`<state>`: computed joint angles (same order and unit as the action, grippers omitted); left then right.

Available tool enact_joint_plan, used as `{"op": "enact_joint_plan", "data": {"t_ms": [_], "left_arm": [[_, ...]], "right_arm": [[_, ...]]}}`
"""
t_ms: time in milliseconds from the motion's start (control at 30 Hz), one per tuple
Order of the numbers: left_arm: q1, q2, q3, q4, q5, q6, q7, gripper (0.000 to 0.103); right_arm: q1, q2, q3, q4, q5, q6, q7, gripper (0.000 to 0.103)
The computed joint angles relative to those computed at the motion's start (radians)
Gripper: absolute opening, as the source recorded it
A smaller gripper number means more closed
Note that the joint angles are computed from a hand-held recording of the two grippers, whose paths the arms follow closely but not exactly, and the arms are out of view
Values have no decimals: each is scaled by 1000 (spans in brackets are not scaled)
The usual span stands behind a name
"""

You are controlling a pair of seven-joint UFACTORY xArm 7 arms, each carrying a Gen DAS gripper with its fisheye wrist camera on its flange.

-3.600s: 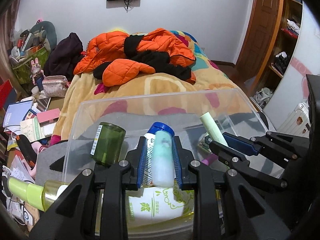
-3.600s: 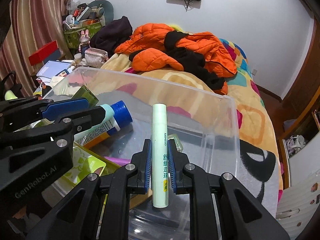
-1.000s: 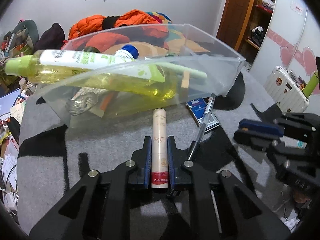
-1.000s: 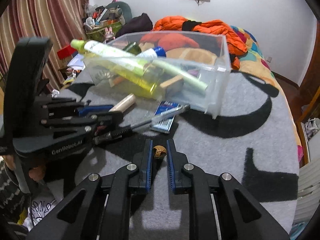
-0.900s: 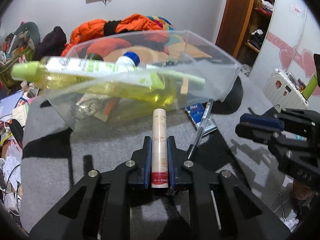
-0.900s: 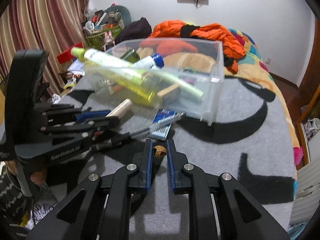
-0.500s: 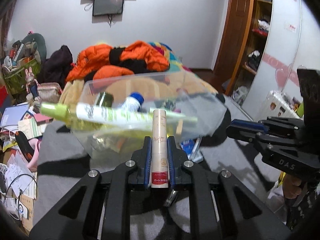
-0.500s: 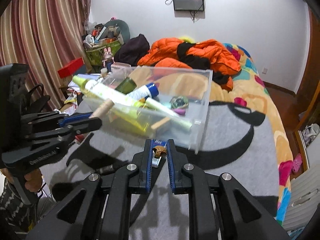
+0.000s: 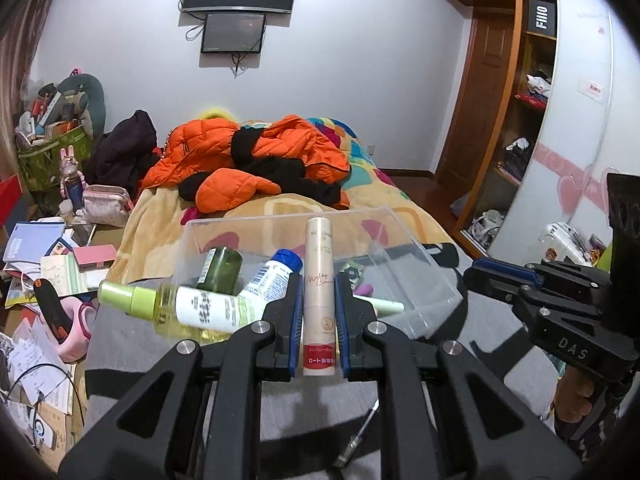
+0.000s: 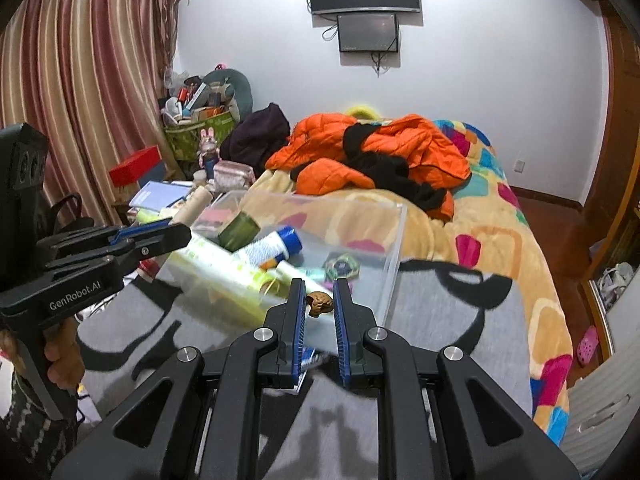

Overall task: Organize objects
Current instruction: 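Lower the lipstick tube into the clear box and open the left tool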

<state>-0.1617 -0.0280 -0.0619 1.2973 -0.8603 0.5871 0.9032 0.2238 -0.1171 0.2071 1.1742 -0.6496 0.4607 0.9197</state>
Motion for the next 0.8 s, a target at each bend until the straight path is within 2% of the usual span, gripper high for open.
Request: {"op": "enact_joint_plan", "data": {"t_ms": [200, 533, 800], "left_arm": [[6, 79, -19, 76, 67, 14, -65, 14], [18, 197, -65, 181, 211, 28, -190, 14], [23, 264, -90, 233, 301, 57, -257, 14]], "right_arm": [[9, 72, -24, 67, 24, 5, -21, 13], [60, 207, -85, 175, 122, 39, -114, 13], [94, 264, -120, 210, 159, 66, -137, 13]]}}
